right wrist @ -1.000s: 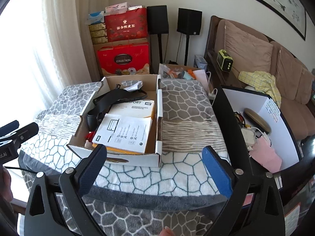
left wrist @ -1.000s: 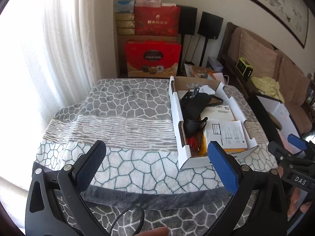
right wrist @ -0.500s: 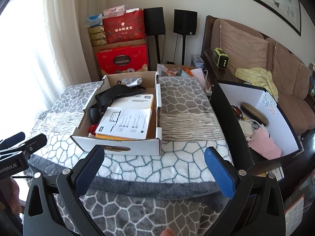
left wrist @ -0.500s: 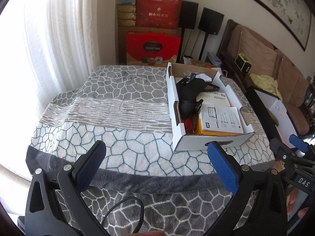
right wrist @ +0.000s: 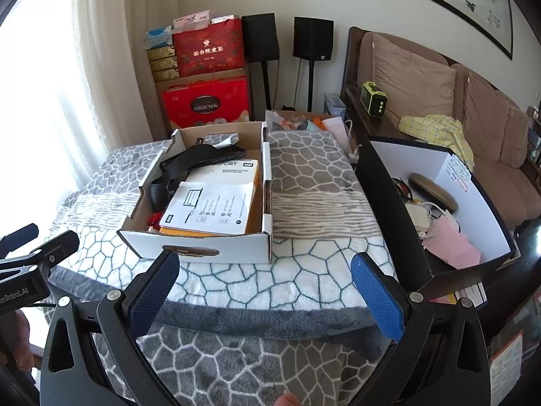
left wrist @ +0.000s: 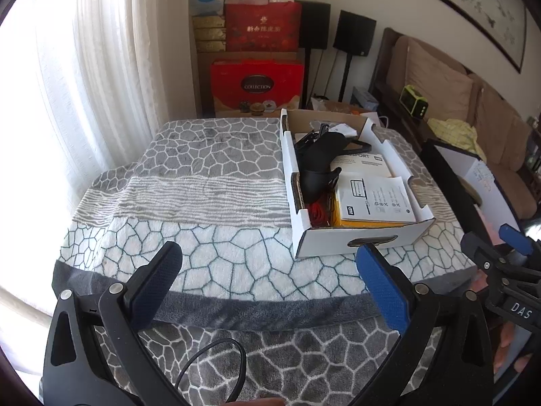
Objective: Organize objects
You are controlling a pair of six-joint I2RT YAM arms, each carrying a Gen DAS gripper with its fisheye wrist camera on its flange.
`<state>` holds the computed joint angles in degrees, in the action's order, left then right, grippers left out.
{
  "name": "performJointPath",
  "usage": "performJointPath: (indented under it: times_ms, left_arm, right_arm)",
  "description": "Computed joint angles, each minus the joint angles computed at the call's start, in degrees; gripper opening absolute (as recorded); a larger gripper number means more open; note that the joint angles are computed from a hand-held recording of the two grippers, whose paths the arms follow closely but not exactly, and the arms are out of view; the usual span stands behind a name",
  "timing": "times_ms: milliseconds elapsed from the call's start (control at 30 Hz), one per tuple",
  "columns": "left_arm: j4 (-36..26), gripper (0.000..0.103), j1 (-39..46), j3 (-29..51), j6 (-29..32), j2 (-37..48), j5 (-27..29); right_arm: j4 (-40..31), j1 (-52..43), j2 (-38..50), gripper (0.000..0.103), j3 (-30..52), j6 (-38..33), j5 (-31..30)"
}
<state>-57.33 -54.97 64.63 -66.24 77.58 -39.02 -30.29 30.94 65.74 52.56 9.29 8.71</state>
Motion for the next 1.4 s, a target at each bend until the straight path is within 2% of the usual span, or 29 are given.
performJointPath:
  times_ms: [667,1400]
  left_arm:
    - [-3.3,0.103,-1.1,1.0,-2.3,0.8,-1.9]
    - [-2.6,0.103,-1.2,0.6,-2.5,0.5,-1.5]
  right_arm:
    - [0.5,-0.4,0.0,0.102,-0.4,0.1,-0.3]
    - [0.8,-0.2,-0.1,0.102,-0.7,0.6,-0.1]
